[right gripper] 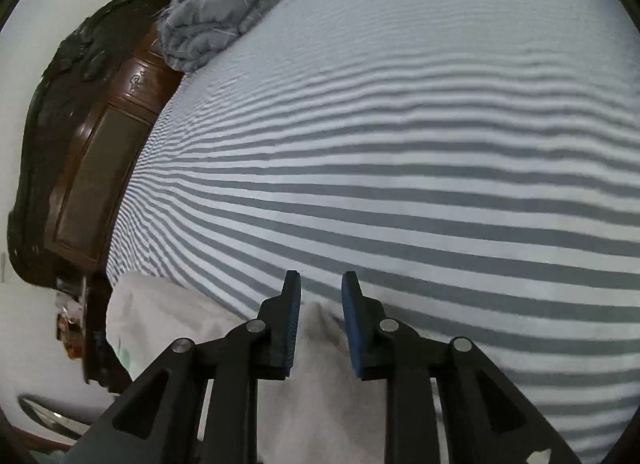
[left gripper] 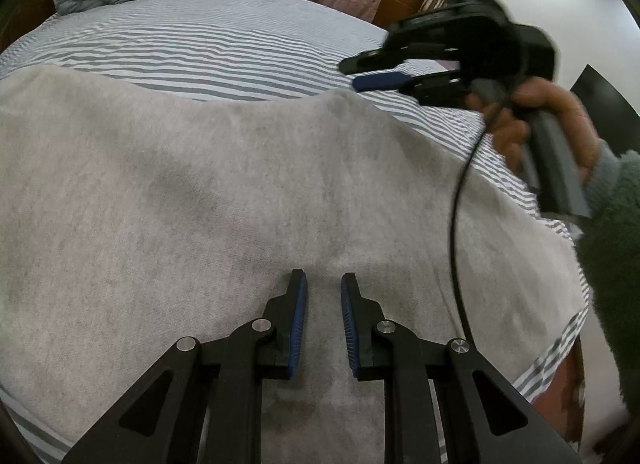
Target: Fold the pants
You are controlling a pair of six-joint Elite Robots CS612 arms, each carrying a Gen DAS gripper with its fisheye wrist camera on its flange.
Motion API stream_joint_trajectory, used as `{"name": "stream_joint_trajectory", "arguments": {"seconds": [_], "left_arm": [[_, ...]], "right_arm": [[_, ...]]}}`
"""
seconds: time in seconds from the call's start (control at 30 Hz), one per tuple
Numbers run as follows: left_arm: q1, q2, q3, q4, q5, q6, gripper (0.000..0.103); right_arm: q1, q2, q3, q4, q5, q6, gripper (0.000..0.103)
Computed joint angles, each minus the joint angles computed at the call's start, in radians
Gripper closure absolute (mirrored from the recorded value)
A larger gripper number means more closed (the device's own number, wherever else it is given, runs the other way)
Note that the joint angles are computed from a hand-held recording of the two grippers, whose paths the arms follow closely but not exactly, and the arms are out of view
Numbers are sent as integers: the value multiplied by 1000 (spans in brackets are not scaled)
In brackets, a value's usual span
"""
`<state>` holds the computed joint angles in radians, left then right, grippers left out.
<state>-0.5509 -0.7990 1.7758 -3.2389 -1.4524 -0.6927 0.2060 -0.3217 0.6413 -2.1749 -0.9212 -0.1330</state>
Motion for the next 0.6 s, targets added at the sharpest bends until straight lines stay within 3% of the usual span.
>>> {"name": "stream_joint_trajectory", "arguments": {"seconds": [0.17,0.23,0.33,0.47,0.6], "left_arm": [[9,2,1,-12,-25,-15,84],[8,2,1,-13,-22,-10,84],[7,3,1,-15,-20,0,84],[4,5,2,-24,-11,15,84],[-8,3,2,-11,21,36,84]], "right_arm": [[18,-81,127,-8,-42,-157,88],[32,-71,120,-26,-128,-133,91],[37,-38,80,-32,-181,-87,101],[29,-41,103,-93,-155,-9,103],[5,-117,251,-254,-99,111,81]]}}
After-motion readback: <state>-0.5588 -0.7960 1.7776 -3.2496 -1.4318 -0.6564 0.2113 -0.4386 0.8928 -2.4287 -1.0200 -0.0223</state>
